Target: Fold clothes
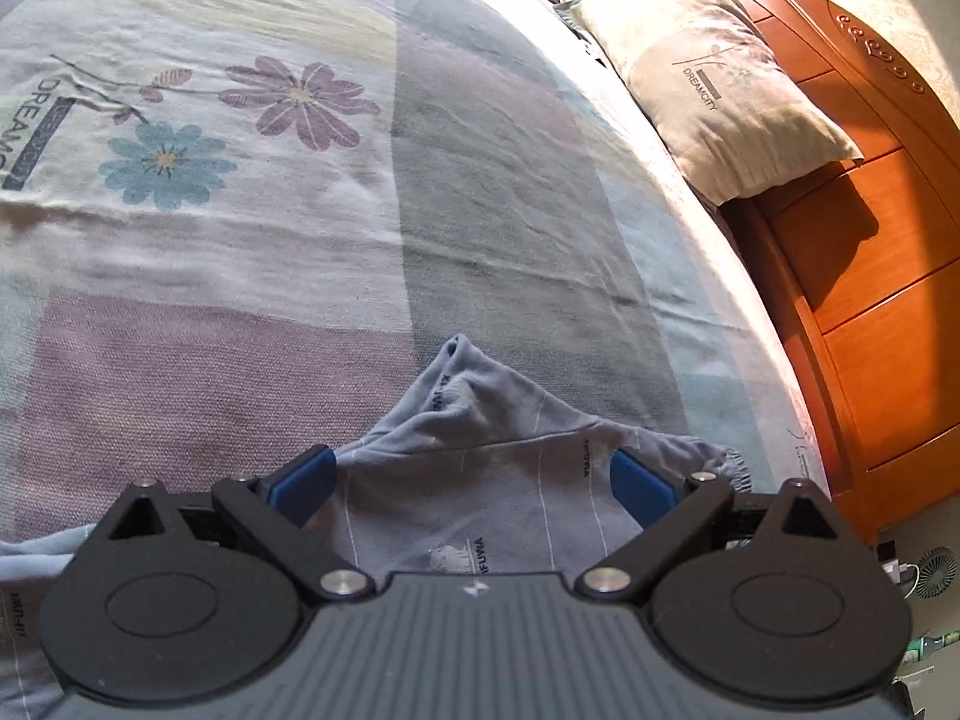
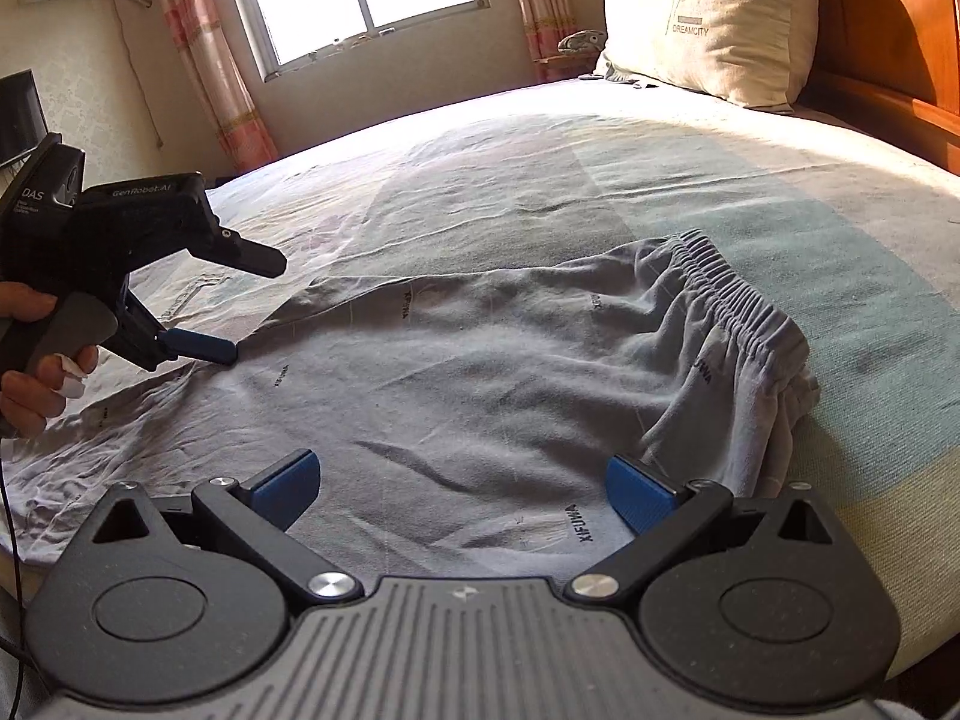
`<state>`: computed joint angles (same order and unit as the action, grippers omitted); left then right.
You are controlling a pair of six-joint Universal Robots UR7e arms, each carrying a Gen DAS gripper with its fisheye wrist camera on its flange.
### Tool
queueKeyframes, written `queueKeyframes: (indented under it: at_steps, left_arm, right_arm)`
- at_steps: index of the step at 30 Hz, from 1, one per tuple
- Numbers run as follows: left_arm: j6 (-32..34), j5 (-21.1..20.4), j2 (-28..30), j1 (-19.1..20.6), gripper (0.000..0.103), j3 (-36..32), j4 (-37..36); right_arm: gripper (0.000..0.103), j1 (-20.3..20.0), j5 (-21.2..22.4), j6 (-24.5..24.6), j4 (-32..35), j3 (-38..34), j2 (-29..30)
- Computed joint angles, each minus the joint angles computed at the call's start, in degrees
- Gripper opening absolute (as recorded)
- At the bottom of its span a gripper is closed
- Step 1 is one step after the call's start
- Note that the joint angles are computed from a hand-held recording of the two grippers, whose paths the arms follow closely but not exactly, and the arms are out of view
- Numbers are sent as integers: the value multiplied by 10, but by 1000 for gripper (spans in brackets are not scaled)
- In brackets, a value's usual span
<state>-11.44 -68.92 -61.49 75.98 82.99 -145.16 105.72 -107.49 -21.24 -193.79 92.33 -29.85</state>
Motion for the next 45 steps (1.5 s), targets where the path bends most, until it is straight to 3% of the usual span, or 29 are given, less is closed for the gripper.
queueKeyframes:
  at_steps: [3,9,11,15,19,23,28,32,35,40,43,45]
  left_arm:
    - [18,-10,-7,-8,99,-5,28]
    - [-5,88,10,-15,97,-22,116]
    - [-13,96,6,-19,97,-26,122]
    - [30,167,-19,-57,98,-34,154]
    - [39,252,-49,-91,98,-54,237]
    - [-2,346,-96,-118,98,-53,371]
    - [-51,401,-175,-134,99,-10,472]
    - [-21,412,-234,-114,100,83,383]
    - [50,396,-256,-87,99,159,252]
    - [151,277,-255,-41,99,235,41]
    - [178,208,-235,-15,99,238,-7]
    - [185,196,-220,-3,99,231,-19]
  right_arm:
    - [103,0,1,0,1,0,0]
    - [103,-1,4,2,2,0,-1]
    - [103,-1,4,5,3,-1,-1]
    - [103,-1,4,4,4,-3,1]
    - [103,1,0,-1,0,-5,4]
    - [103,1,-1,-3,-8,-5,6]
    - [103,3,-4,-9,-28,-6,14]
    - [103,9,-10,-33,-43,-13,27]
    - [103,17,-22,-67,-59,-20,43]
    - [103,29,-60,-106,-85,-38,70]
    - [103,34,-80,-120,-99,-50,84]
    - [103,36,-86,-124,-107,-52,89]
